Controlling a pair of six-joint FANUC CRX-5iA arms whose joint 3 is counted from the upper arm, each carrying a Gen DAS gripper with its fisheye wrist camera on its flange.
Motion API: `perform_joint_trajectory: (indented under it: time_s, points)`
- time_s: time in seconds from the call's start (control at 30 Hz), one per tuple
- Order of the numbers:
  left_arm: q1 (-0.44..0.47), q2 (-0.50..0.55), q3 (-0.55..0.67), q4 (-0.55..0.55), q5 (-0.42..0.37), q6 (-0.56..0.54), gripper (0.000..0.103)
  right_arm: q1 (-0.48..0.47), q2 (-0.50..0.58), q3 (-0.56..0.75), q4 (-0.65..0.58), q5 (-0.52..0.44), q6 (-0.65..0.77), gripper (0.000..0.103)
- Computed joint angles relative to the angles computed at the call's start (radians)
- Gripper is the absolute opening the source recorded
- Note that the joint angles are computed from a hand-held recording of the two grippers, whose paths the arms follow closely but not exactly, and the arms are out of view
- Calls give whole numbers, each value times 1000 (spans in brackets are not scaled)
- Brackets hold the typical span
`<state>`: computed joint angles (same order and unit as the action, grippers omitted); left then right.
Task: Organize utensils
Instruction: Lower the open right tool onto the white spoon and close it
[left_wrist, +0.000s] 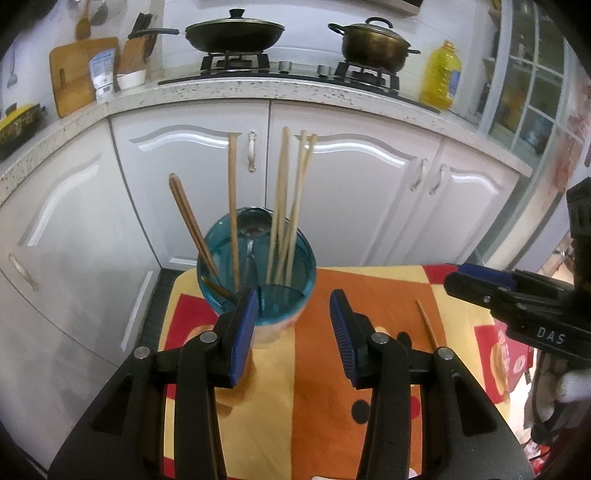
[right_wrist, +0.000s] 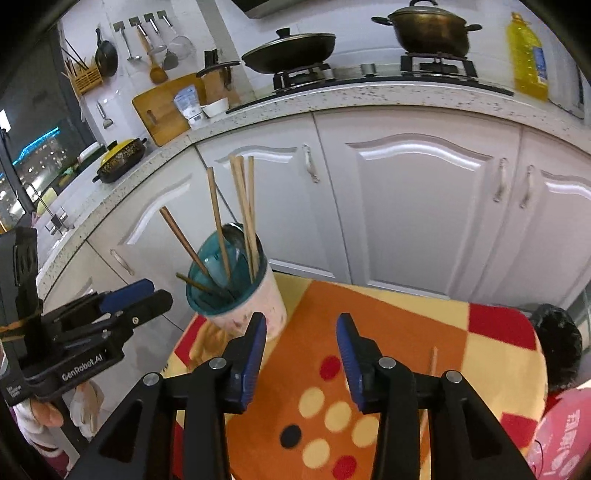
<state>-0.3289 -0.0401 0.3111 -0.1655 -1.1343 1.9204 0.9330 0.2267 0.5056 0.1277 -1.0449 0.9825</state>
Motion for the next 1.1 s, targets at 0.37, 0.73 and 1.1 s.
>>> perform_joint_trajectory:
  time_s: [0.37, 0.73, 1.1]
  points:
    - [-42, -34, -48, 9, -18, 13, 45, 27, -121, -188, 40, -14, -59, 40]
    - [43, -114, -253, 275, -59, -87, 50, 17, -172, -298, -78, -32, -6, 41]
    - [55, -132, -425, 449, -141, -128, 50, 45, -128, -277, -282, -102, 185, 41]
